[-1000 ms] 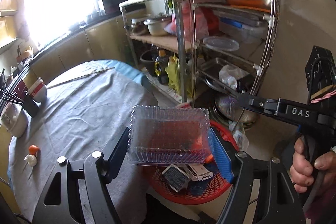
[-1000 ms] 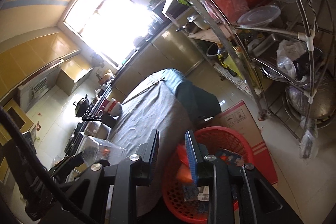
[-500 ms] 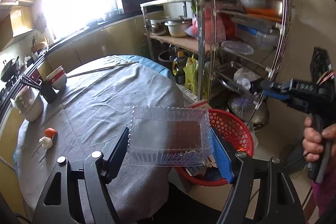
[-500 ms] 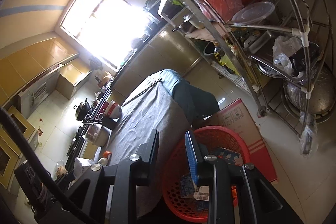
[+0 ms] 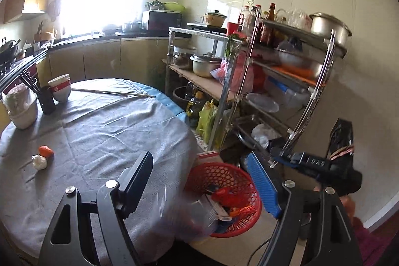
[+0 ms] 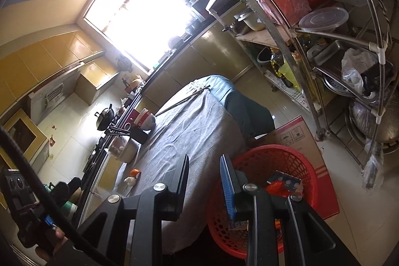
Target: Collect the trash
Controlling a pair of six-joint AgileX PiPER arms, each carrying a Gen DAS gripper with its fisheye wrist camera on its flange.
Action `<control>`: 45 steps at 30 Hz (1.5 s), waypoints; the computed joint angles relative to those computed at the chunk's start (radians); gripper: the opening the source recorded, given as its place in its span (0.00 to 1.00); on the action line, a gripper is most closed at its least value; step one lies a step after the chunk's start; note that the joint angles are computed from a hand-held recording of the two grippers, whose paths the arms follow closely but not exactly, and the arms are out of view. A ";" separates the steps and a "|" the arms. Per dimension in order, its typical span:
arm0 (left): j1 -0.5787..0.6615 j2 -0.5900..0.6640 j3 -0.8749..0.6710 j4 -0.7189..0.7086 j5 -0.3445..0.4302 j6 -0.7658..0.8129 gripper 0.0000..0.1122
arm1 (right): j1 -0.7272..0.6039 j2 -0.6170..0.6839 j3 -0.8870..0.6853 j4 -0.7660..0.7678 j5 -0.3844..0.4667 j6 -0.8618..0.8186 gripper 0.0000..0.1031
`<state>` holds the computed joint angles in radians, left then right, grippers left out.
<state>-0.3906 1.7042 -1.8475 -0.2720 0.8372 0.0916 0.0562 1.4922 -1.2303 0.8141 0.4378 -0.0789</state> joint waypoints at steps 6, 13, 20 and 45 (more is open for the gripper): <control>-0.004 0.032 -0.033 0.016 0.006 -0.035 0.70 | 0.010 0.006 -0.003 -0.005 0.002 0.000 0.28; 0.032 -0.033 0.079 0.044 -0.039 -0.027 0.70 | 0.006 0.019 0.001 0.014 0.002 -0.023 0.28; 0.052 -0.025 0.097 0.050 -0.027 -0.053 0.70 | -0.005 0.018 0.008 0.021 0.011 -0.036 0.28; 0.269 -0.151 0.346 0.255 -0.065 -0.182 0.71 | 0.007 0.050 -0.015 0.033 0.081 -0.070 0.28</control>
<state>-0.1211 1.5533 -1.5010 -0.0174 0.7725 -0.0900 0.0631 1.5418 -1.2452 0.8473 0.5188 -0.1490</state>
